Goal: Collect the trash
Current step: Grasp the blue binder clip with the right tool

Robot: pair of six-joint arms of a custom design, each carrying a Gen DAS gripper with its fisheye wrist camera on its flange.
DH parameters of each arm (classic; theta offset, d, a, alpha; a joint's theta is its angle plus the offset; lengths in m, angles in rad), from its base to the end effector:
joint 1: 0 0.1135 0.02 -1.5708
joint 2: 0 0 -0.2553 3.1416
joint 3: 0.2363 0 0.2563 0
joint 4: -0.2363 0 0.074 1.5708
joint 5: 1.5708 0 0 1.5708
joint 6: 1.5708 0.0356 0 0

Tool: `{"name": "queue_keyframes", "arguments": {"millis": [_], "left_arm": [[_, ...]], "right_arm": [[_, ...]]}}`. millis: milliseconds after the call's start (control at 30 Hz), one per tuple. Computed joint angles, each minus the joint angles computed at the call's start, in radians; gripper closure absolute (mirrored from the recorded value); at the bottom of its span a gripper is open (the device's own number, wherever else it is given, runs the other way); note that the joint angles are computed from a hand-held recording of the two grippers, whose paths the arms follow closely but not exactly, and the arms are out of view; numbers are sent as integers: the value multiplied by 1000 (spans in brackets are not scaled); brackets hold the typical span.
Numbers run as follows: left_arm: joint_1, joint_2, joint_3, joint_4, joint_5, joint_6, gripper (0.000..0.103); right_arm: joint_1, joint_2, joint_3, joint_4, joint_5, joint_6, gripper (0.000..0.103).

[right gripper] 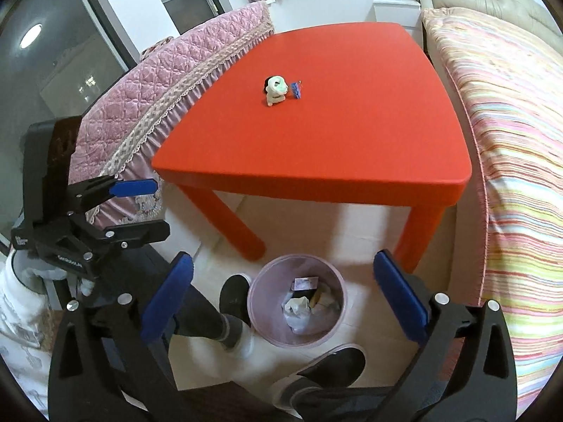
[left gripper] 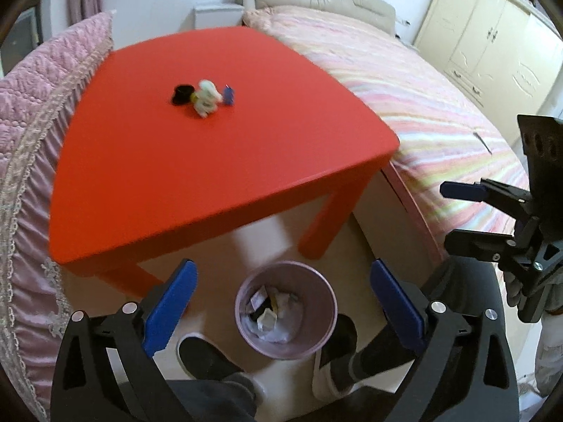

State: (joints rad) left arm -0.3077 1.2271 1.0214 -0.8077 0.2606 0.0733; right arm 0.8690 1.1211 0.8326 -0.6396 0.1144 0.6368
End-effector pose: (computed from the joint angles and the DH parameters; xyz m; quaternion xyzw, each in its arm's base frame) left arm 0.2331 -0.0837 0.2697 0.2156 0.9292 -0.1560 0.2563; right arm 0.1519 0.1734 0.2425 -0.0918 0.9430 0.1760 0.2672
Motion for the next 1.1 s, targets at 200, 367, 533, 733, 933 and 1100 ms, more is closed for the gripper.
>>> {"name": "queue_keyframes", "arguments": {"millis": [200, 367, 533, 733, 933, 1100], "left_arm": [[54, 32, 27, 28, 34, 0, 8], [96, 56, 43, 39, 59, 12, 8], [145, 78, 46, 46, 86, 28, 8], [201, 110, 52, 54, 116, 37, 8], [258, 147, 62, 60, 146, 48, 8], [283, 180, 75, 62, 161, 54, 8]], "right_arm": [[-107, 150, 147, 14, -39, -93, 3], [-208, 387, 382, -15, -81, -225, 3], [-257, 643, 662, -81, -65, -342, 3], [-306, 940, 1014, -188, -61, -453, 3], [-326, 1156, 1269, -286, -63, -539, 26], [-329, 1246, 1375, -322, -97, -573, 44]]}}
